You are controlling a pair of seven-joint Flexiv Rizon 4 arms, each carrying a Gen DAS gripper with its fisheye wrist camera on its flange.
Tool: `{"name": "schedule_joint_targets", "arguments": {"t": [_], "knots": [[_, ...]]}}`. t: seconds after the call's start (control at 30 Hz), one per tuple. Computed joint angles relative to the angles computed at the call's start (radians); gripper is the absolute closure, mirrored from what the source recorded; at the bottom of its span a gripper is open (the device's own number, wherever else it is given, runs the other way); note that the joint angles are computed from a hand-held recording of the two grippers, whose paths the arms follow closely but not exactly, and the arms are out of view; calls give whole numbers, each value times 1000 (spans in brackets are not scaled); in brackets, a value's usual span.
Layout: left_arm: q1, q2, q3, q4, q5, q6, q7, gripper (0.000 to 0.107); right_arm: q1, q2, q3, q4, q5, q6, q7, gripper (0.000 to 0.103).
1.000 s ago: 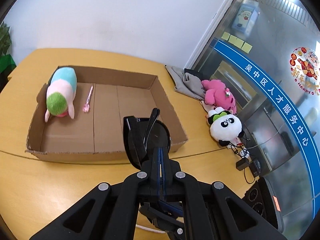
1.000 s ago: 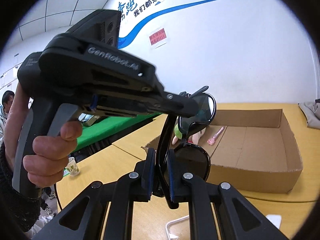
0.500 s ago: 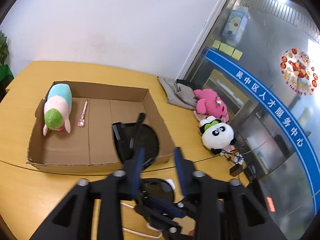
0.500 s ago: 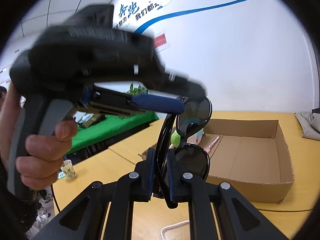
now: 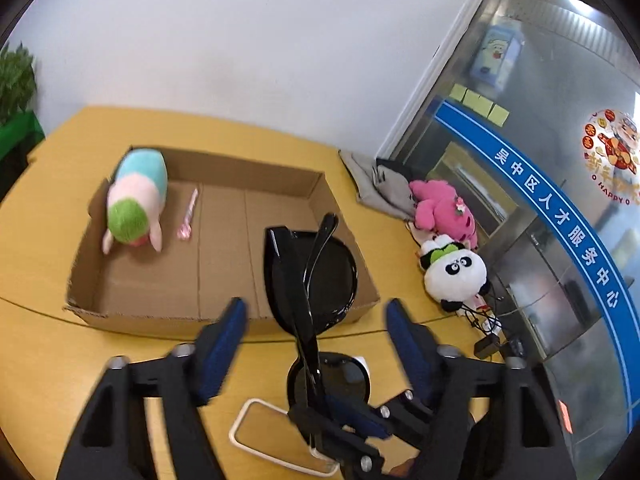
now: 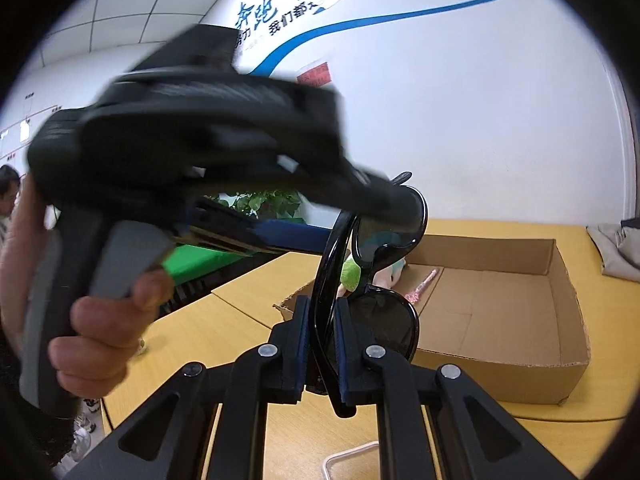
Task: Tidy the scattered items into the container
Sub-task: 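Carry the sunglasses with the right tool over the box and lower them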
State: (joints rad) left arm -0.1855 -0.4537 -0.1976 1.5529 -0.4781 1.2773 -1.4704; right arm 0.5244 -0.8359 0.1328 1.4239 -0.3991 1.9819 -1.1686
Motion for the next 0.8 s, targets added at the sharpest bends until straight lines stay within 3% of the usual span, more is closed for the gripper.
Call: {"name": "schedule_joint_targets", "arguments": {"t": [0.13, 0.2, 0.37, 0.5, 0.8], "knots": [[-16, -14, 33, -25, 33, -27, -44, 78, -40, -4, 33, 5, -31, -10, 9, 92], [-20, -19, 49, -39, 57, -44, -65, 83, -56, -14, 49, -7, -45, -28, 21, 92], [-29, -45, 83, -92, 113, -93, -112, 83, -103, -52, 111, -65, -110, -108, 38, 92], [-19, -76, 92, -148, 144, -124, -126, 84, -155, -98, 209, -151, -156, -230, 7, 92], [15, -202, 90, -384, 159, -257, -120, 84, -185, -224, 389, -445, -98, -548, -160, 92]]}}
